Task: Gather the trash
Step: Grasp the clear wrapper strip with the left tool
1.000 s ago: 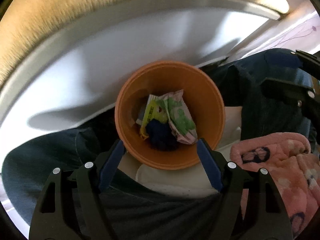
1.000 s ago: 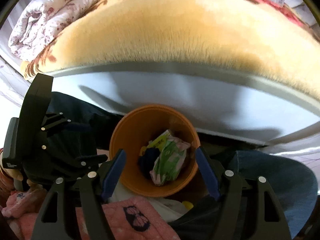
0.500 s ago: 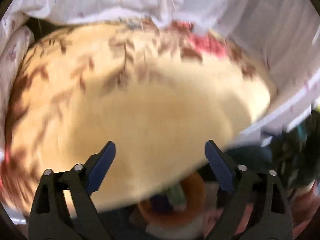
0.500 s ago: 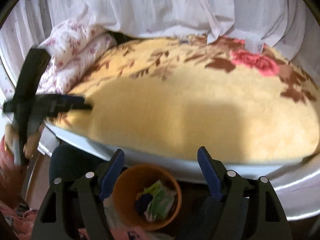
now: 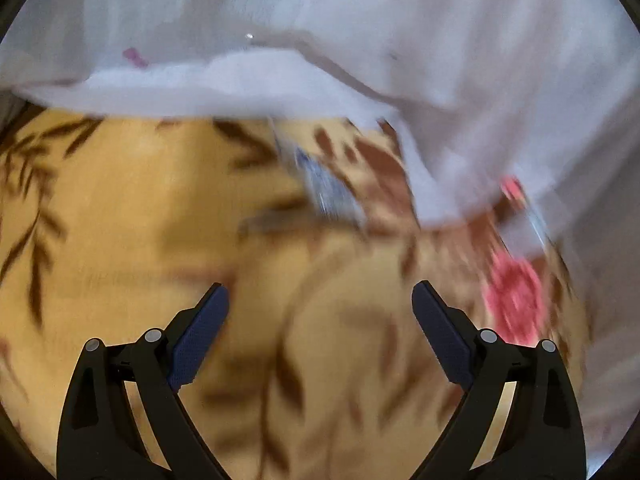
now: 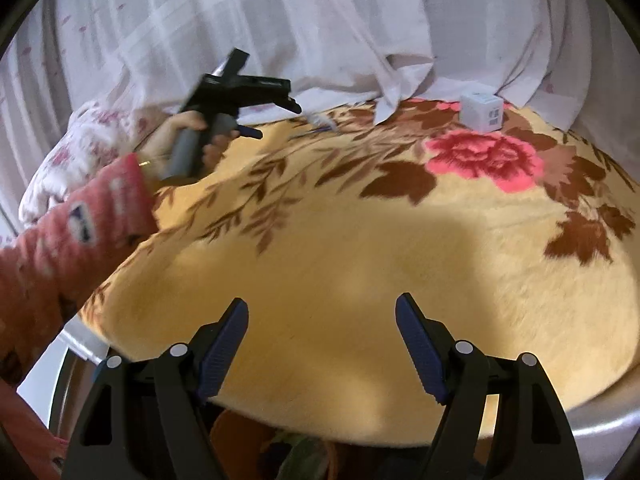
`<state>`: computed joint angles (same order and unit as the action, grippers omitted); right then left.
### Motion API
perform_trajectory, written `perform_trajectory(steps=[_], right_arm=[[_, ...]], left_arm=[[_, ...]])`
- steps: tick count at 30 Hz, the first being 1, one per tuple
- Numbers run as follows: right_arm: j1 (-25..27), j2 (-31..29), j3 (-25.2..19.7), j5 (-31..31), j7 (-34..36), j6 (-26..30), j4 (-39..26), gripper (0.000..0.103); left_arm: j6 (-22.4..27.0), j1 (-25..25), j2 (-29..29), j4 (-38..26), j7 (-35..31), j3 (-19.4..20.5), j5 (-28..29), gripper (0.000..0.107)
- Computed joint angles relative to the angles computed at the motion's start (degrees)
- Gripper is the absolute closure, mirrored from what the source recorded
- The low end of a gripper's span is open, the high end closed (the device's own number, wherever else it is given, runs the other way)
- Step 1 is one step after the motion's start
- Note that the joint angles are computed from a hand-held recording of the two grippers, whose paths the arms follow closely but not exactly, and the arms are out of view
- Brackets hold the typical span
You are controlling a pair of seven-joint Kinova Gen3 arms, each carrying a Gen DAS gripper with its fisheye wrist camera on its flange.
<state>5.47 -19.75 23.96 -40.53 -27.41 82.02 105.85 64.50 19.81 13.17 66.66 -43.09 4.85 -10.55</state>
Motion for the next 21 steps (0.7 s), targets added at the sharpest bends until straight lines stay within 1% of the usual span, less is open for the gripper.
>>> perform_trajectory(steps=[2, 5, 7, 10, 11, 12, 13, 14, 15, 16, 18, 21], right_arm=[[-0.1, 1.3, -0.5, -0.2, 0.0, -1.6, -0.6, 0.028], [0.1, 3.7, -1.0, -1.2, 0.3, -2.5, -1.7, 0.028], [0.8, 4.6, -1.8, -1.8, 0.5, -3.4, -2.0, 0.028], [1.7, 5.8, -2.9, -2.5, 0.6, -4.0, -2.6, 0.028], [2.0, 6.1, -3.2, -2.7, 0.8, -4.1, -2.8, 0.028], [2.3, 6.3, -3.5, -2.8, 0.8, -4.2, -2.9, 0.028], [2.6, 6.5, -3.8, -2.9, 0.8, -4.4, -3.1, 0.028], [2.9, 6.6, -4.1, -3.0, 0.8, -4.5, -3.2, 0.028], [3.1, 6.7, -4.4, -3.1, 0.8, -4.9, -3.3, 0.028], [3.3, 6.8, -4.7, -3.1, 0.7, -5.3, -3.3, 0.028], [3.6, 7.1, -5.2, -3.3, 0.0, -5.9, -3.5, 0.028], [3.9, 6.9, -5.6, -3.8, -0.3, -7.0, -3.7, 0.028]], left_arm=[[0.6, -1.4, 4.0, -4.3, -0.8, -0.7, 0.2, 0.017], [1.3, -3.5, 8.8, -9.3, -2.5, -1.4, 2.8, 0.017], [3.0, -3.1, 12.0, -13.3, -3.2, -2.3, 2.2, 0.020], [5.9, -1.8, 15.9, -18.4, -3.1, -3.7, 0.9, 0.036], [7.3, -0.5, 16.9, -19.9, -2.7, -4.7, -0.7, 0.048], [8.0, 0.9, 17.5, -20.6, -2.5, -5.6, -2.5, 0.064], [7.7, 1.6, 17.3, -20.3, -2.7, -5.9, -3.5, 0.074], [6.7, 2.0, 16.7, -19.1, -2.9, -6.0, -4.0, 0.087], [5.7, 2.5, 15.9, -17.7, -2.7, -6.2, -4.7, 0.098], [5.5, 3.1, 15.4, -16.8, -2.2, -6.4, -5.4, 0.098], [4.8, 4.0, 14.1, -14.7, -1.4, -6.4, -6.5, 0.103], [2.6, 5.0, 11.1, -10.5, -0.6, -6.0, -8.2, 0.104]])
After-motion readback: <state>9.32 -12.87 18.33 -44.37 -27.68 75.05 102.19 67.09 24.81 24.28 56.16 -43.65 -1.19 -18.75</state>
